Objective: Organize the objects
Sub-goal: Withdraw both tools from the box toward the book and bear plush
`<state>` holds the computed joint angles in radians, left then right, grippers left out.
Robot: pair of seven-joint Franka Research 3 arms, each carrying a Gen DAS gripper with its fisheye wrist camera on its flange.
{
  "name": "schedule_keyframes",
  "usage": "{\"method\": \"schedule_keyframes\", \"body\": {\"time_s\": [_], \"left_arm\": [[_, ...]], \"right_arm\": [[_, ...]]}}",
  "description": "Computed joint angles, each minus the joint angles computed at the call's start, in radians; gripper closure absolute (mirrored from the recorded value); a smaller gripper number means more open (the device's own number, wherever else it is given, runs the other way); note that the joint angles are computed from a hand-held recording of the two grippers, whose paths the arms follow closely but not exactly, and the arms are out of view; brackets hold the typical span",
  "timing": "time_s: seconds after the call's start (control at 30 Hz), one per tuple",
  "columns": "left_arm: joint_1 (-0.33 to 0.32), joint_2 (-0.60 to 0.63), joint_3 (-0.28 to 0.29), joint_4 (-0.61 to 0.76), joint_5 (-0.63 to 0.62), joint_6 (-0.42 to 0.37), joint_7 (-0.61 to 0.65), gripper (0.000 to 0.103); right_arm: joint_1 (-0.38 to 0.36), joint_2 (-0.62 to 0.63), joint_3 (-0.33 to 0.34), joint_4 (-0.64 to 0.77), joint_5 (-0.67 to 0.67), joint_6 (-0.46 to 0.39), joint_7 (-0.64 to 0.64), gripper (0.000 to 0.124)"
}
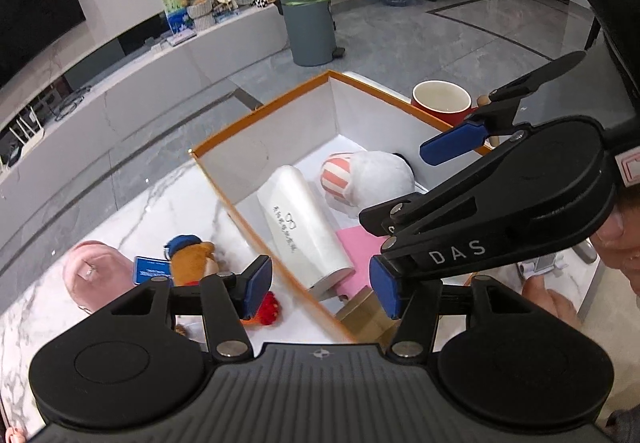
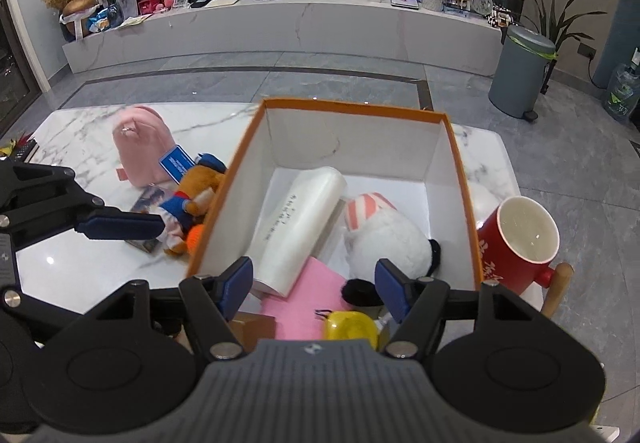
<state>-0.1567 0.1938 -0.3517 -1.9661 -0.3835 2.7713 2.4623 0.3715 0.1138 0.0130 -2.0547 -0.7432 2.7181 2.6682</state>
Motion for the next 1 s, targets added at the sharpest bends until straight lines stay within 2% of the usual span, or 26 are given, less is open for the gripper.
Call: {"method": "schedule_keyframes", "body": {"time_s": [0.4,0.53,0.77,0.83,1.0], "left_arm": [[0.062,0.002,0.005,-0.002,-0.129,-0.008,0.138,0.037],[0.102,-0.003,-0.011,-0.01,-0.258,-0.028,0.262,0.037],[0.109,0.005,0.021,-0.007,-0.32,-0.048,0.323,0.037],[0.122,0.001,0.027,-0.006,-0.347,-0.074,0.339,0.033],[0.125,-0.039,0.055,-0.035,-0.379,-0.086,0.384,0.032]], "right_arm": [[0.074,0.09,0.003,0.15,-0.009,-0.089,-0.025,0.055],[0.108,0.13,-0.008,0.201,-0.011,-0.104,-0.026,0.055],[0.165,0.206,-0.035,0.289,0.014,-0.126,-0.028,0.055],[0.179,0.223,-0.043,0.306,0.018,-0.121,-0.019,0.055],[0.207,0.255,-0.045,0.36,0.059,-0.146,-0.084,0.055]]}}
